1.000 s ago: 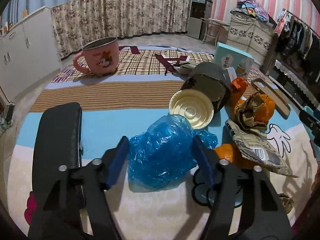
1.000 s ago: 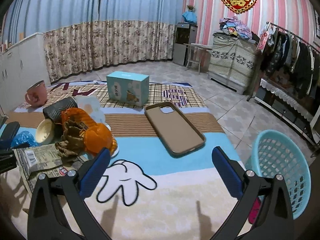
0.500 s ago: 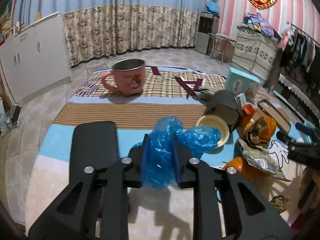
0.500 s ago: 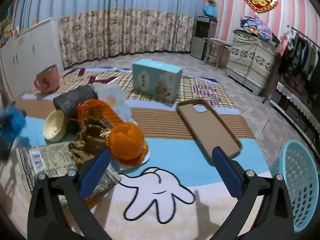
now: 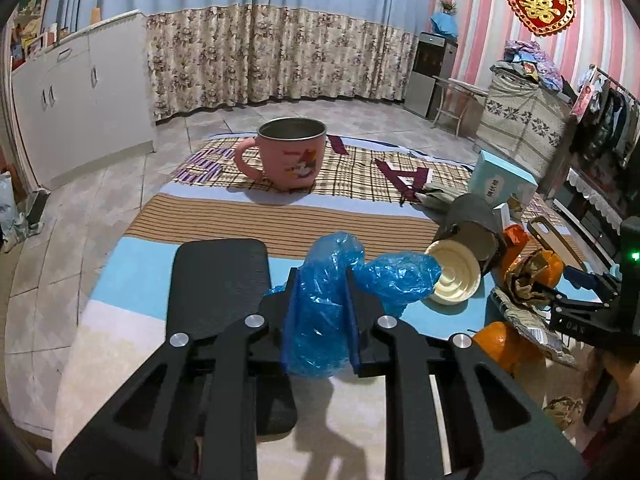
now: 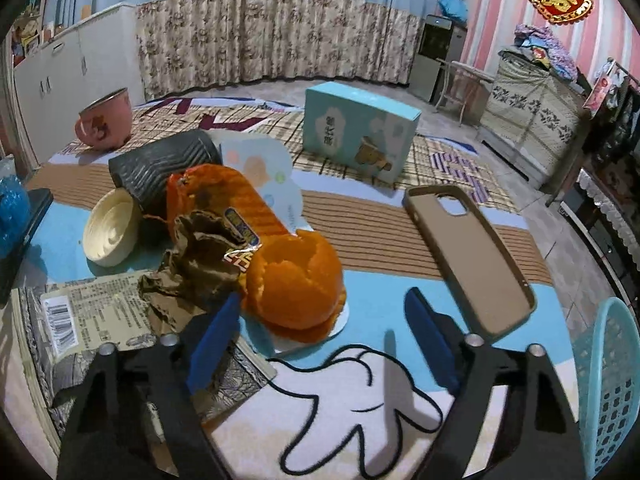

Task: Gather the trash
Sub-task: 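Carry the blue bag and peeled orange with both grippers over the blue basket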

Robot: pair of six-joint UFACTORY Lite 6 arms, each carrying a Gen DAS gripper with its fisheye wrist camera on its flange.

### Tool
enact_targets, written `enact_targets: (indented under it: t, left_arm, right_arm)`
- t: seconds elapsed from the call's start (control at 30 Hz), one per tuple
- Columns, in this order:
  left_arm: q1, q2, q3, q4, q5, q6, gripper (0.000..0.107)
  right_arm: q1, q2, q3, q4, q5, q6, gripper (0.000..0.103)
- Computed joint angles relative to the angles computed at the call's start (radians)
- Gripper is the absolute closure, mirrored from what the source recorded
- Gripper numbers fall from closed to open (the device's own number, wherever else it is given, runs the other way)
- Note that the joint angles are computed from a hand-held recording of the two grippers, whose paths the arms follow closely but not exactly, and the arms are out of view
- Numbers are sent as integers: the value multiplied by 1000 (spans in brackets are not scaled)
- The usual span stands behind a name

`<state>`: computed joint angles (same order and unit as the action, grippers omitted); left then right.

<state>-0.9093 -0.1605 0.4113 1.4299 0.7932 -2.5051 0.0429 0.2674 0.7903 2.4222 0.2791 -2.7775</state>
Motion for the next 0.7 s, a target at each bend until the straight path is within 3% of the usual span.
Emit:
enact_targets:
  t: [0.07, 0.13, 0.23, 0.7]
  left_arm:
    - [-2, -15, -7, -5, 5, 4, 88]
    - [-2, -28, -16, -4, 6, -2, 88]
    - [-7, -26, -22, -3, 4, -17, 88]
    - [-136, -66, 32, -147, 114, 73, 88]
  right_arm:
    - [-3, 1, 8, -62, 5, 60, 39]
    - [-1, 4, 15, -124, 11, 110, 53]
    - [-4, -5, 3, -148, 25, 121, 60]
    - [-243, -134, -26, -666, 161, 574, 62]
